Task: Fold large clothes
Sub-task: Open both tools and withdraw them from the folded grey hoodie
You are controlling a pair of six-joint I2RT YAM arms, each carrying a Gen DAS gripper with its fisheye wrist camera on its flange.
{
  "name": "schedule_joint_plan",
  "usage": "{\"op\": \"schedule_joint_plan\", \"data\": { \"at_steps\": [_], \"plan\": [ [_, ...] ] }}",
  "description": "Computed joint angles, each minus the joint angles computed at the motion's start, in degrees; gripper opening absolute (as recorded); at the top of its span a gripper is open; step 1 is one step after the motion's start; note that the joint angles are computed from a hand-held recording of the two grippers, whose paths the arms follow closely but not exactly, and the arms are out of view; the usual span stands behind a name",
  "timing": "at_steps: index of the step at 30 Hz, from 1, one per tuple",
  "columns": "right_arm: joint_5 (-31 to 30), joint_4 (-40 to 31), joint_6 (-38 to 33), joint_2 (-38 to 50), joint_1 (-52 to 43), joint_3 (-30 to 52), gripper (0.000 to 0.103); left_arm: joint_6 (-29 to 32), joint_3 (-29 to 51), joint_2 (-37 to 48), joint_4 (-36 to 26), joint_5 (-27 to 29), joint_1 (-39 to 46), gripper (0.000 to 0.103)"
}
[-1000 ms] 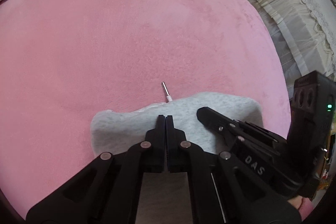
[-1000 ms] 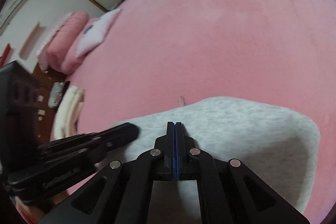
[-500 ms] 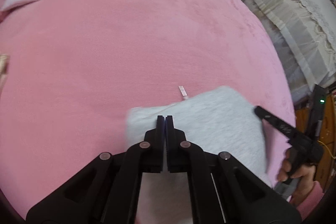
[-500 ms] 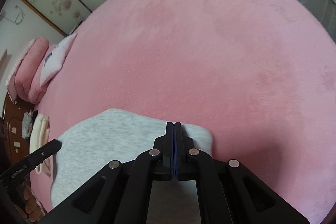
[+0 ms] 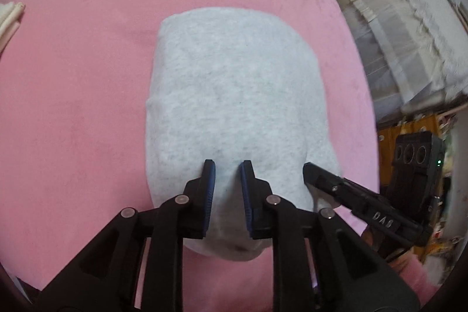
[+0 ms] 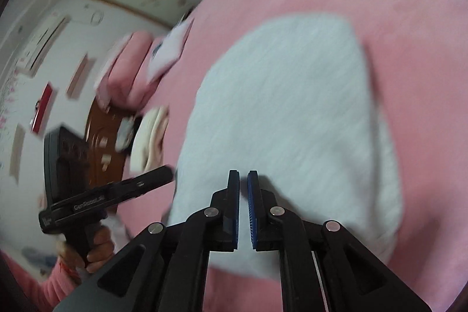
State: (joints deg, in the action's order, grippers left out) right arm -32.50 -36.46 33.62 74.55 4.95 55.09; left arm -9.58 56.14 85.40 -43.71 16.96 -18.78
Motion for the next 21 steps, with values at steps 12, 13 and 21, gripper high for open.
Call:
{"op": "schedule_joint_plan", "data": {
  "at_steps": [12,13,21],
  "plan": [
    [15.2,-17.76,4.79,-10.19,0.38,-2.13,0.008,1.47,-3.13,-11.96,-12.6,-10.7,3.95,0.042],
    [17.57,-20.45,5.85,-9.44,2.74,0.53,0.02,0.38,-2.85,-14.06,-14.93,-11.21,3.33,0.043],
    [29.89,-48.83,28.05,-17.22,27.84,18.09,0.062,-12.54,-1.38,-25.71,-26.41,-17.7,-10.65,0.059]
  ]
}}
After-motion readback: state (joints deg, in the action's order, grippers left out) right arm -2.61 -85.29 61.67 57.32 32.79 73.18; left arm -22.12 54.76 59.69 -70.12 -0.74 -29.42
